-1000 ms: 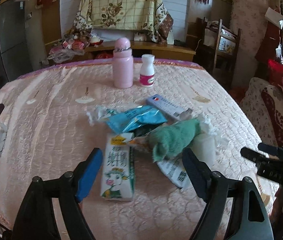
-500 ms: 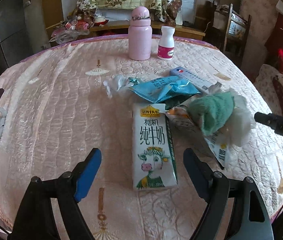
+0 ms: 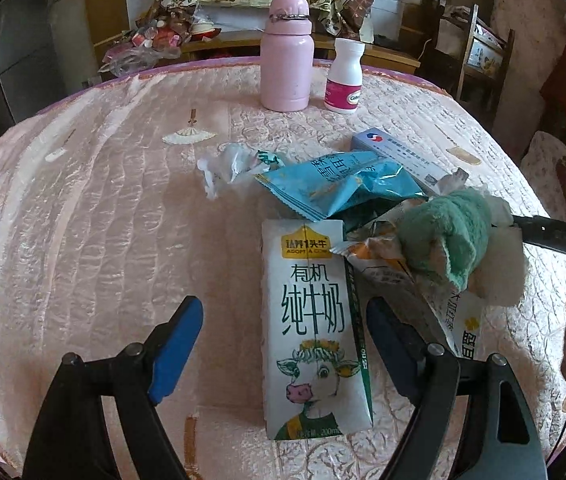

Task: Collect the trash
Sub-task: 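Grasp the white tissue with the right gripper while the left gripper grasps the milk carton, then lift the tissue and carry it toward the bucket while the left gripper carries the milk carton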

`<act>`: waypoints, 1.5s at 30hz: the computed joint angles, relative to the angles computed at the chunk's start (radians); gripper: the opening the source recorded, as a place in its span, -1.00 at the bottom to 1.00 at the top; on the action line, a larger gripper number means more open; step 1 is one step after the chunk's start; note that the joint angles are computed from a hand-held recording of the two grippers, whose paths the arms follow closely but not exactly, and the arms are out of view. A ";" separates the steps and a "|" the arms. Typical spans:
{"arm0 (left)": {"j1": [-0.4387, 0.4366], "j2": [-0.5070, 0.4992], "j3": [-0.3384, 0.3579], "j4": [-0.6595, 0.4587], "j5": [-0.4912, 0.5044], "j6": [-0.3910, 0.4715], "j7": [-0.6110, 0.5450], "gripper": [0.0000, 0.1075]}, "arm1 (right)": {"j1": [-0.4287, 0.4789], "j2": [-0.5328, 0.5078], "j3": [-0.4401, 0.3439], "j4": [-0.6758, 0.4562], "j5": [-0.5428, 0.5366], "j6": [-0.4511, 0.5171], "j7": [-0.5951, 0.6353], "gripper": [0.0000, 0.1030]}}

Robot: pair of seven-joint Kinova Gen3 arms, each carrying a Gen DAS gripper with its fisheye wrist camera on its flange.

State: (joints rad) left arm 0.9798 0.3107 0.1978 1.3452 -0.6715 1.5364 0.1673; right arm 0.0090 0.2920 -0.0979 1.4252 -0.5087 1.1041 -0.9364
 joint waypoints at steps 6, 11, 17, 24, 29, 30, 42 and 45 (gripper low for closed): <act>-0.009 -0.012 0.006 0.022 0.018 -0.046 0.001 0.02 | 0.000 -0.022 -0.010 0.051 -0.022 -0.055 0.059 -0.36; 0.028 -0.022 0.013 0.024 -0.014 -0.011 0.046 0.02 | 0.035 -0.075 0.001 0.096 -0.076 -0.078 0.131 -0.56; 0.074 -0.036 0.034 -0.009 -0.057 0.084 0.082 0.02 | 0.088 -0.146 0.047 0.126 -0.152 -0.051 0.232 -0.61; 0.126 -0.033 0.055 -0.061 -0.098 0.182 0.100 0.02 | 0.111 -0.156 0.091 0.083 -0.070 0.078 0.209 -0.58; 0.160 -0.003 0.046 -0.119 -0.124 0.218 0.074 0.02 | 0.096 -0.152 0.098 0.127 -0.046 0.044 0.212 -0.58; 0.167 -0.002 0.044 -0.126 -0.129 0.216 0.073 0.02 | 0.091 -0.145 0.096 0.131 -0.040 0.041 0.204 -0.58; 0.224 0.034 0.007 -0.221 -0.170 0.206 0.002 0.02 | 0.105 -0.106 0.079 0.150 -0.092 0.056 0.201 -0.51; 0.227 0.040 -0.001 -0.226 -0.166 0.193 -0.005 0.02 | 0.117 -0.114 0.083 0.147 -0.093 0.070 0.214 -0.51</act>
